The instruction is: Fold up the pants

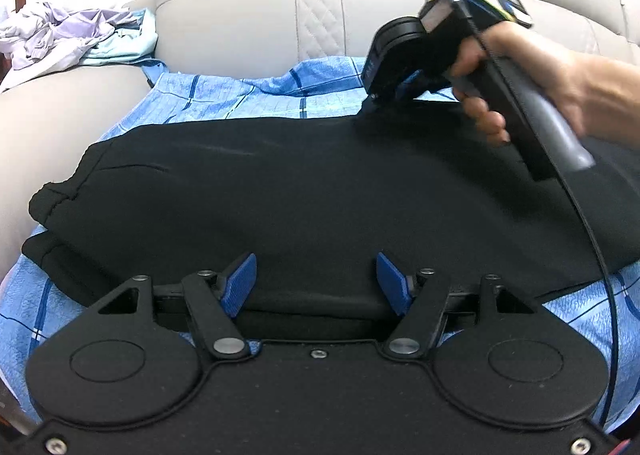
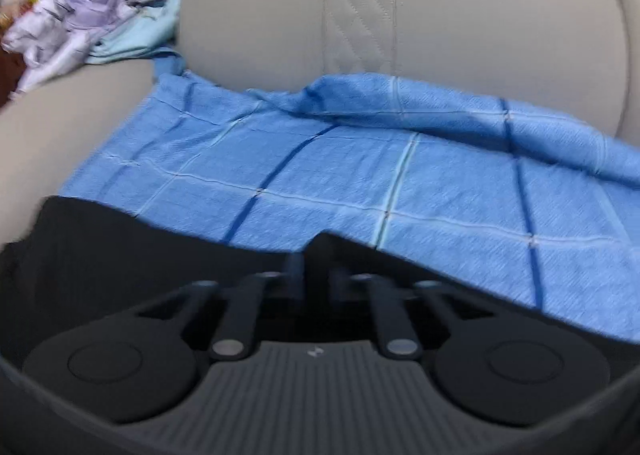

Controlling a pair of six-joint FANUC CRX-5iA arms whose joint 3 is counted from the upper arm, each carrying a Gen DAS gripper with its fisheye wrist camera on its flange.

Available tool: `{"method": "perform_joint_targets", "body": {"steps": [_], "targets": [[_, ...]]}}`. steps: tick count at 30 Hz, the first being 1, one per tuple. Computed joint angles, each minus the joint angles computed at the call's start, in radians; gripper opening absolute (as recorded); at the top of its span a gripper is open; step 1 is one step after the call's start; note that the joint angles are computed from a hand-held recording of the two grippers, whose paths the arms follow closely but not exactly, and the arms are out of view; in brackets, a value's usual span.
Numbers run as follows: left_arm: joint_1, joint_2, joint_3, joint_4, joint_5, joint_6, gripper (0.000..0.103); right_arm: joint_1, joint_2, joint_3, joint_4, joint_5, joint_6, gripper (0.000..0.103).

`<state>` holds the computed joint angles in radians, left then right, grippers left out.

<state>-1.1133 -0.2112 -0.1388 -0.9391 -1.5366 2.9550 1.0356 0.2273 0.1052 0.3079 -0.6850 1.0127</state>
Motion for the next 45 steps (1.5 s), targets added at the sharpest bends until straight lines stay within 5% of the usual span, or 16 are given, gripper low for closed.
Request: {"method": "perform_joint_targets", "body": {"steps": [6,7,11,14,17,20,23,27,33,36,38,43,45], "targets": [[-0.015,-0.022,-0.023,-0.009,0.015,-0.012,0.065,-0.051,0.020,0.020,-0.082,0.075,-0.008,0.013],[-0.014,-0.032,-0.027,-0.004,0.019,-0.031,0.065,-0.051,0.010,0.001,-0.062,0.103,-0.034,0.032],[-0.041,-0.071,-0.022,-0.023,-0.036,-0.058,0.065,-0.039,-0.075,-0.105,-0.050,0.226,-0.032,0.064],[-0.078,-0.119,-0.013,-0.087,-0.133,-0.013,0.066,-0.009,-0.147,-0.203,0.011,0.281,-0.044,0.065],[-0.076,-0.188,-0.019,-0.123,-0.219,0.054,0.068,0.024,-0.229,-0.368,0.263,0.343,-0.253,0.066],[-0.001,-0.261,-0.047,-0.099,-0.258,0.116,0.068,0.028,-0.317,-0.551,0.615,0.389,-0.572,0.066],[0.122,-0.335,-0.089,-0.041,-0.243,0.157,0.067,0.063,-0.395,-0.662,0.767,0.363,-0.694,0.066],[0.302,-0.437,-0.166,0.050,-0.155,0.175,0.066,0.147,-0.472,-0.749,0.822,0.322,-0.739,0.066],[0.451,-0.550,-0.260,0.091,-0.042,0.209,0.069,0.241,-0.467,-0.765,0.871,0.343,-0.716,0.066],[0.518,-0.597,-0.290,0.119,0.021,0.181,0.059,0.255,-0.431,-0.741,0.879,0.382,-0.687,0.066],[0.519,-0.601,-0.285,0.113,0.029,0.163,0.048,0.265,-0.410,-0.723,0.863,0.407,-0.666,0.066],[0.341,-0.515,-0.233,-0.025,-0.125,0.185,0.027,0.263,-0.368,-0.705,0.939,0.442,-0.745,0.066],[0.322,-0.519,-0.235,-0.036,-0.122,0.184,0.026,0.264,-0.343,-0.689,0.958,0.442,-0.766,0.066]]}}
